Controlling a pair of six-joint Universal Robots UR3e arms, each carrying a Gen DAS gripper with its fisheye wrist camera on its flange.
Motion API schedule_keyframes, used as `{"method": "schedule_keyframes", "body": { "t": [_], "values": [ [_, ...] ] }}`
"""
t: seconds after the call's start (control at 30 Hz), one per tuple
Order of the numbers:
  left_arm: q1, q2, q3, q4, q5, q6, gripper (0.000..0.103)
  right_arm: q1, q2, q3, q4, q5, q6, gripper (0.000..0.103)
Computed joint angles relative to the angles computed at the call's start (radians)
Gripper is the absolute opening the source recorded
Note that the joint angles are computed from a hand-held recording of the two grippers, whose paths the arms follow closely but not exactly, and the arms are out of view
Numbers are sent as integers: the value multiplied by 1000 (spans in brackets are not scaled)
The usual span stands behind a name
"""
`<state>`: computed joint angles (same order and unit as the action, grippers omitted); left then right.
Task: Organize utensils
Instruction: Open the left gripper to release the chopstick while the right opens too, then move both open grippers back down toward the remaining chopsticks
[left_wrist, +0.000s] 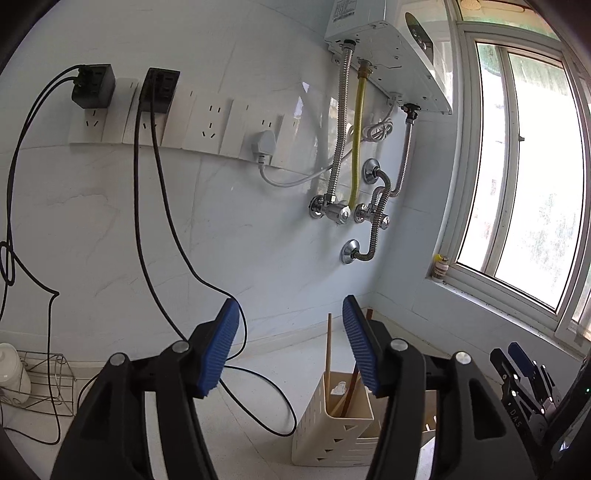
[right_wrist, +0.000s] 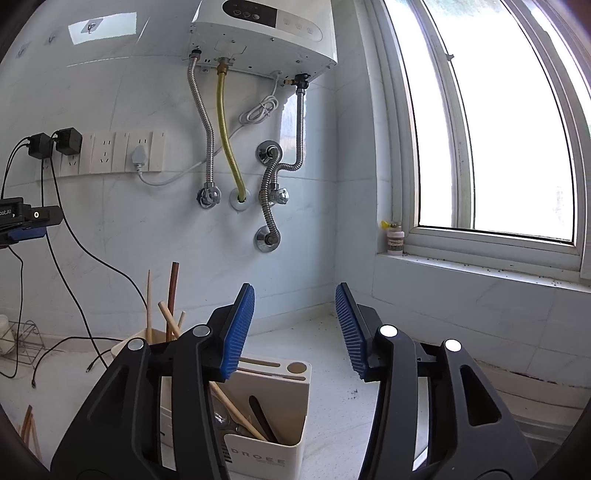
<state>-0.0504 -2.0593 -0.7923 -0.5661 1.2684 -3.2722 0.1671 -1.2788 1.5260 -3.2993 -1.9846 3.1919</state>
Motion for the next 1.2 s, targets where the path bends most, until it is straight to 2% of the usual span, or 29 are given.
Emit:
{"method": "schedule_keyframes", "body": {
  "t": [0.07,0.13,0.27,0.4,0.5,0.67,0.9,1.0,1.1,1.2],
  "values": [
    [35,59,-81,16,-36,-30,70,18,-6,-8,1,-18,1,56],
    [70,122,-173,56,-63,-68,81,48,2,-36,5,-62,-18,56],
    [133,241,-317,79,-73,-72,89,77,-11,-55,19,-75,-15,66],
    [218,354,-423,49,-110,-66,97,114,-4,-94,55,-98,-15,70],
    [275,429,-487,25,-115,-37,98,143,3,-111,46,-107,-13,84],
    [365,542,-547,-89,-86,15,98,191,30,-167,68,-98,-24,92],
    [556,675,-618,-312,-203,91,98,247,97,-298,155,-56,-17,95],
    [624,728,-683,-349,-231,114,98,272,130,-348,181,-42,-24,95],
    [713,797,-763,-390,-314,151,98,288,155,-390,219,-17,-24,95],
    [750,832,-793,-478,-325,212,98,288,158,-429,307,47,-10,95]
  ]
}}
